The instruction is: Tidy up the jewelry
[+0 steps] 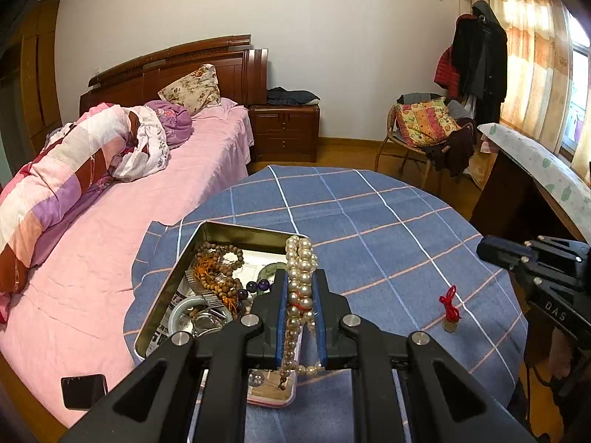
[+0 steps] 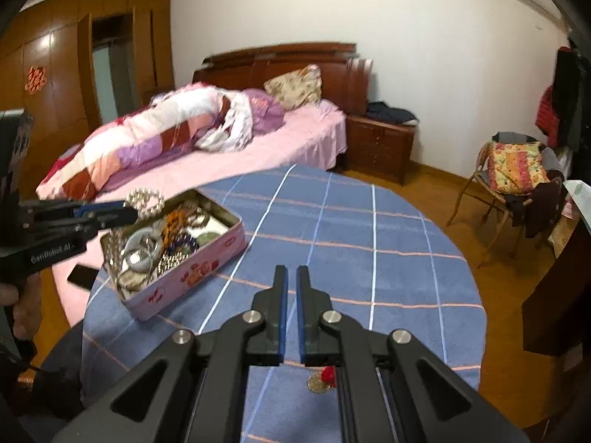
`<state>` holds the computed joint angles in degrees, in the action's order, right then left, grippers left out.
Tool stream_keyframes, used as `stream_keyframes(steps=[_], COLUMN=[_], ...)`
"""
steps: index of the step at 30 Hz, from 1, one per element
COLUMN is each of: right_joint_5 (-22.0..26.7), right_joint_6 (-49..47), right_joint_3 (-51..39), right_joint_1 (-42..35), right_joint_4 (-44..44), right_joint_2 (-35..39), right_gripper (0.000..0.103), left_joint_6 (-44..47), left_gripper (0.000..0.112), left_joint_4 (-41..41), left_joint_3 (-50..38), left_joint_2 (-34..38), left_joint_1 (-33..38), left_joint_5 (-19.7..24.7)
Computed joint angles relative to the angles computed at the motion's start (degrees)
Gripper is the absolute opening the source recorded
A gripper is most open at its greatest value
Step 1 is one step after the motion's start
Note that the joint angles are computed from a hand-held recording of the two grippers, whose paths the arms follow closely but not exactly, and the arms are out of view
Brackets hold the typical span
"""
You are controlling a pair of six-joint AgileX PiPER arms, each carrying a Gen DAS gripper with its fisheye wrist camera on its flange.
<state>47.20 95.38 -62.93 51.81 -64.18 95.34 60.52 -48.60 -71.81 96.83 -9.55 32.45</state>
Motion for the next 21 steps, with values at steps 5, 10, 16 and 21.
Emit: stream_keyframes(steps=[5, 10, 16, 21], right_joint_5=[0.19, -4.2, -8.47, -9.49], right_joint_6=[-0.49, 2.16, 1.67, 4.06], right_joint_3=[2.45, 5.91, 6.28, 7.92], right_joint_1=[-1.33, -4.63, -7.33, -6.82], right_joint_4=[4.03, 7.06, 8.45, 7.29], right_joint_2=[2.04, 6.08, 8.51, 7.07], right_gripper=[0.052, 0.049, 0.026, 0.007], left_joint_6=[1.13, 0.7, -0.36, -0.59], left_gripper=[0.012, 0.012, 0.012, 0.012], left_joint_4=[-1.19, -0.6, 1.38, 1.98], left_joint_3=[1.11, 2.54, 3.42, 3.48], left_joint_2=[-0.54, -0.18, 0.14, 0.0], left_joint_1=[-0.51, -3.14, -5.53, -5.64], left_joint_5=[0.04, -0.92, -1.69, -2.24])
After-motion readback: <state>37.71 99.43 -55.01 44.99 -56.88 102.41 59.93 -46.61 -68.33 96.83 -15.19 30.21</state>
